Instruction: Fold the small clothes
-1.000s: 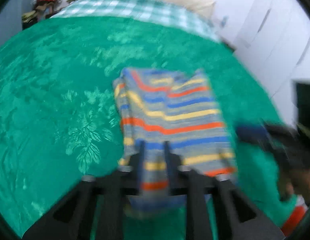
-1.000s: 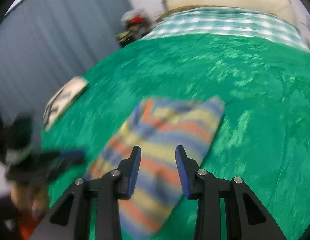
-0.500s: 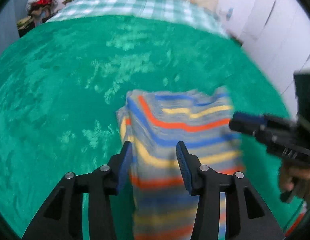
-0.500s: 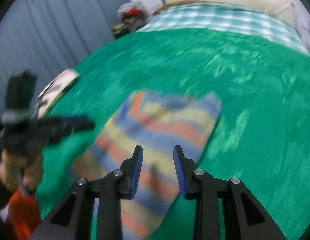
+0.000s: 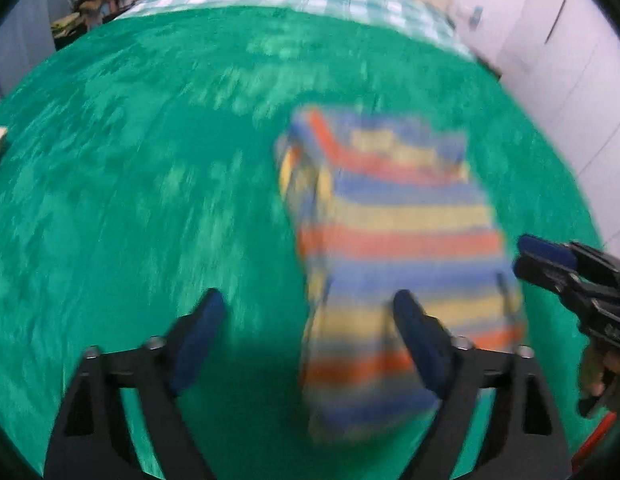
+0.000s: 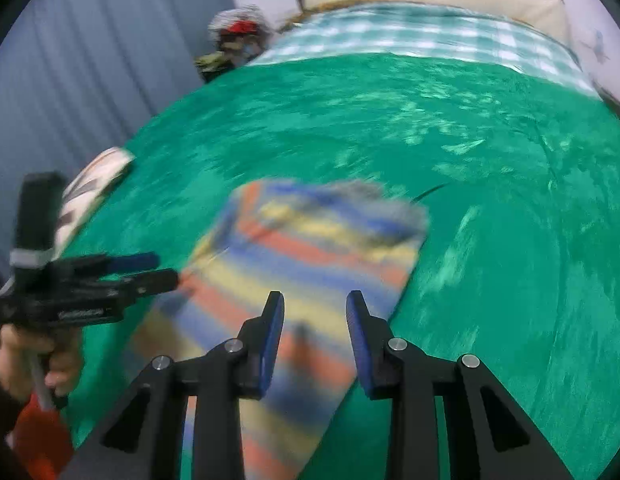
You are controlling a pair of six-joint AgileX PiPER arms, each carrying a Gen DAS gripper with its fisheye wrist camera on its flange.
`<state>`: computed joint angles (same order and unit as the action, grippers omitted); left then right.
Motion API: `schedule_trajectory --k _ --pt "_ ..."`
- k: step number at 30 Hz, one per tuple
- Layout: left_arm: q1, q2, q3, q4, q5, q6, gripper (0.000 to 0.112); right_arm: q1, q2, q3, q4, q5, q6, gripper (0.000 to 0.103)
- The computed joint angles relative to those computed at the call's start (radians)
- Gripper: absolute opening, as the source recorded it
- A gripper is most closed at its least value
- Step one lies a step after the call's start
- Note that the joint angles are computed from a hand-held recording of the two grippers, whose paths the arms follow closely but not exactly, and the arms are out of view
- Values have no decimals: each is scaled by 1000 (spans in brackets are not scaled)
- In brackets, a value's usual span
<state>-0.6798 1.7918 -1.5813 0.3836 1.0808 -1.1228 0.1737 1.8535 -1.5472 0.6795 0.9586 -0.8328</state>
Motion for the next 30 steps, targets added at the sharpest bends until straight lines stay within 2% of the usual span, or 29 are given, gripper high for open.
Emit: schedule_trajectory --k 2,3,4,5,7,8,9,11,13,15,17,19,22,26,30 --pt "-39 -35 88 -9 18 -45 86 21 -52 152 -46 -30 -14 40" --pt "-80 -88 149 18 2 -107 86 33 -95 246 -92 -77 -7 40" --pt "-113 -136 201 52 -13 -162 88 34 -154 332 -98 -126 -10 40" --pt "-154 -177 241 94 -4 -219 96 13 -219 415 -63 -159 -46 41" --pt "-238 -220 278 193 72 -324 101 -48 -342 556 34 -184 -138 58" --pt "-265 -234 297 234 98 -349 101 -77 -395 610 63 -204 -167 77" --pt "-275 -232 297 242 112 -345 101 -103 -461 673 95 -242 -187 84" --pt "-233 -219 303 231 107 -288 101 -157 -529 743 139 -288 -222 84" --pt "-178 -211 333 247 47 -252 101 -156 -555 782 101 -360 -133 84" --pt "-119 -170 334 279 22 -212 101 -155 -547 800 70 -417 -39 84" --pt "-55 -114 317 228 2 -141 103 -162 -508 802 67 -462 6 84" --pt "-38 -122 376 252 -75 -183 103 -177 -473 806 44 -487 52 85" --pt "-50 -144 405 278 -90 -220 103 -199 -468 843 128 -517 -39 87" --pt "-49 -137 399 277 -79 -211 103 -154 -473 858 71 -574 3 93" --pt "-51 -140 402 275 -82 -216 103 -181 -446 859 184 -563 -119 95"
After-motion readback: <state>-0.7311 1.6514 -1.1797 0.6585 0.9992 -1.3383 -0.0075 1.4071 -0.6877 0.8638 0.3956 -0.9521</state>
